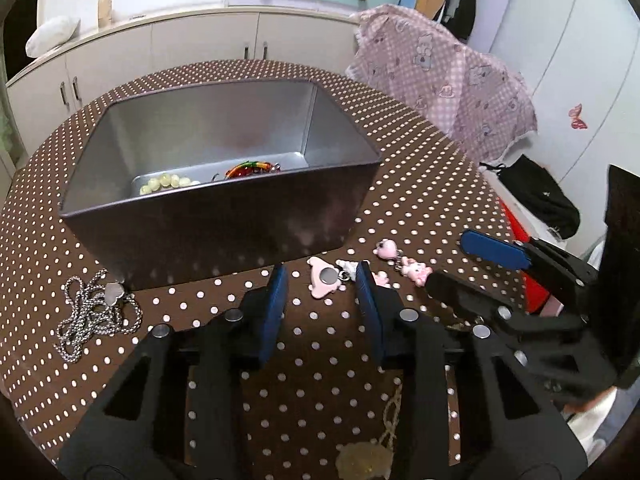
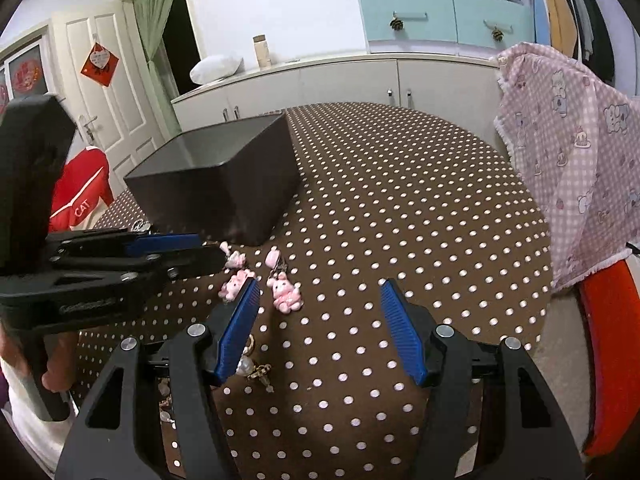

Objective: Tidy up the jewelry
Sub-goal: 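Grasp a white round charm with the left tool while the right tool grasps a pink bunny charm, then carry both charms into the grey box and open both tools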

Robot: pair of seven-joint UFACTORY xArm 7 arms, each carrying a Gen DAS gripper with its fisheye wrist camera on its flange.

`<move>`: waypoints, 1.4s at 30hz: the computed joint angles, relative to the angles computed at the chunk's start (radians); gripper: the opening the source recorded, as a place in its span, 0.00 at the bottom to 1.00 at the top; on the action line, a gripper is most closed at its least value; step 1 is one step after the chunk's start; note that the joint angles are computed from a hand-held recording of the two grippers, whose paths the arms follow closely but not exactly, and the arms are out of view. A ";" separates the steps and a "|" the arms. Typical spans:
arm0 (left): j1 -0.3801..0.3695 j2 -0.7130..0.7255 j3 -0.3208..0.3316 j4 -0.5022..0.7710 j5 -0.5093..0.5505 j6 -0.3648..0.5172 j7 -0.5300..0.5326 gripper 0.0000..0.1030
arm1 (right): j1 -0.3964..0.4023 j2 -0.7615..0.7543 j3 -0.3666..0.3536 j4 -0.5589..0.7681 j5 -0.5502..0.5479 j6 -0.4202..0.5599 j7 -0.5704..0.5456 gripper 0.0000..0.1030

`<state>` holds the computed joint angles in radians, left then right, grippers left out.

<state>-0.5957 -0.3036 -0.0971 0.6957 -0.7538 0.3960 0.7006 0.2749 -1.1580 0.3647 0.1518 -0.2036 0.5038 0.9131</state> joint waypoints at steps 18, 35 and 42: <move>0.011 -0.009 0.027 0.000 -0.020 0.040 0.021 0.21 | -0.012 0.055 0.019 -0.008 -0.056 -0.092 -0.031 0.14; 0.012 -0.061 0.031 -0.024 -0.053 0.048 0.061 0.21 | -0.028 0.049 0.003 0.011 -0.009 -0.117 -0.040 0.14; 0.006 -0.077 0.045 -0.028 -0.075 0.053 0.083 0.21 | -0.046 0.037 0.014 0.026 -0.016 -0.112 -0.040 0.14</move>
<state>-0.5893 -0.3807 -0.0522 0.6682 -0.8291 0.4491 0.7839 0.2292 -1.1206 0.3788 0.1780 -0.2192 0.3921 0.8728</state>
